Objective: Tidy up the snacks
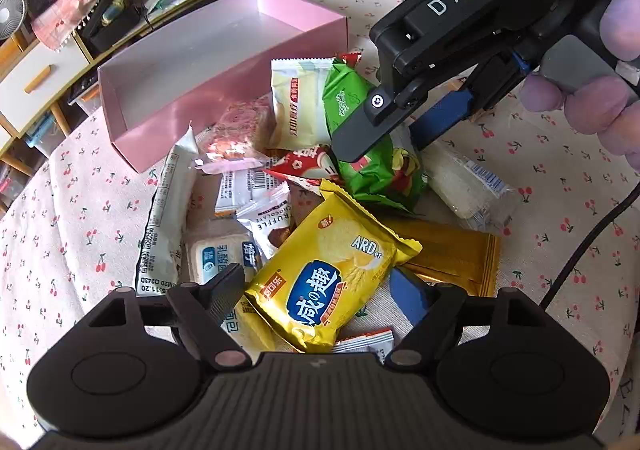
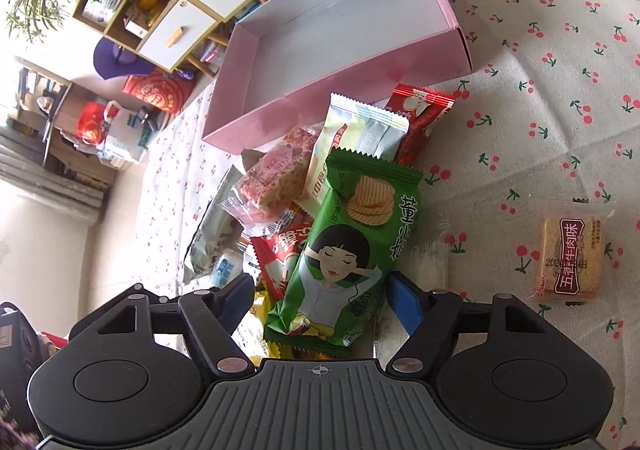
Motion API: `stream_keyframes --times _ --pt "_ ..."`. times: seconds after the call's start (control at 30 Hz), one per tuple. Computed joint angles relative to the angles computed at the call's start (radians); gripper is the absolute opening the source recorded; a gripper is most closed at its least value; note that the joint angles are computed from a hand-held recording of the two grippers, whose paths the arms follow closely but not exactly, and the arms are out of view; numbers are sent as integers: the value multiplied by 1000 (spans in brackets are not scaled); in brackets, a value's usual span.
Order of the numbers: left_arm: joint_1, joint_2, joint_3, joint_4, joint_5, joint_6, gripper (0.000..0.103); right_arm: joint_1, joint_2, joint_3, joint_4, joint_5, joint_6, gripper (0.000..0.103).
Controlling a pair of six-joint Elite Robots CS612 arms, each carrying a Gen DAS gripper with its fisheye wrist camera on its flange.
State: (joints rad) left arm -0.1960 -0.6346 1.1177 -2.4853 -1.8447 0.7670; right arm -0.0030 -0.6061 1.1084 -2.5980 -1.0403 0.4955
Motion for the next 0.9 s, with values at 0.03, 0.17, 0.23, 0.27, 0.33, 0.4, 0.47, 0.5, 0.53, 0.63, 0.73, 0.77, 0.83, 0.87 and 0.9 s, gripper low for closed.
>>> stream_keyframes --times 0.03,0.17,0.23,0.27,0.33,0.4,0.47,0.5,0.53,0.63,0.73,0.77,0.83,0.87,0.9 --pt "-1 0 -2 13 3 -1 77 -1 -2 4 -3 5 3 72" --pt "-3 4 -11 55 15 2 77 -4 -1 9 -17 15 24 72" --pt "1 2 -7 58 4 -24 75 -5 -2 12 -22 12 37 69" --pt "3 4 -14 71 -4 -47 74 -5 -4 15 -20 4 45 64" --pt "10 9 -28 94 -26 -94 70 -3 -9 16 -3 -20 55 55" --pt "13 12 -35 99 -34 -129 67 -2 -14 18 12 -39 60 50" --pt "17 12 -35 100 -40 -160 67 -4 -13 18 10 -38 69 49" --pt "17 11 -32 96 -42 -176 66 -4 -12 19 5 -36 73 50" --pt "17 10 -31 92 -43 -185 66 -5 -9 18 -3 -31 77 52" --pt "12 13 -31 83 -38 -200 65 -6 2 9 -14 -7 75 56" --pt "9 11 -22 64 -35 -213 63 -7 10 7 -32 5 97 56" --pt "9 11 -21 62 -36 -220 62 -7 10 9 -36 6 102 55" --pt "10 9 -19 62 -41 -237 61 -7 8 8 -26 -4 102 50" --pt "11 8 -19 66 -42 -243 61 -7 6 10 -28 -5 103 48" --pt "12 11 -26 72 -41 -250 60 -7 3 13 -27 -10 105 48"
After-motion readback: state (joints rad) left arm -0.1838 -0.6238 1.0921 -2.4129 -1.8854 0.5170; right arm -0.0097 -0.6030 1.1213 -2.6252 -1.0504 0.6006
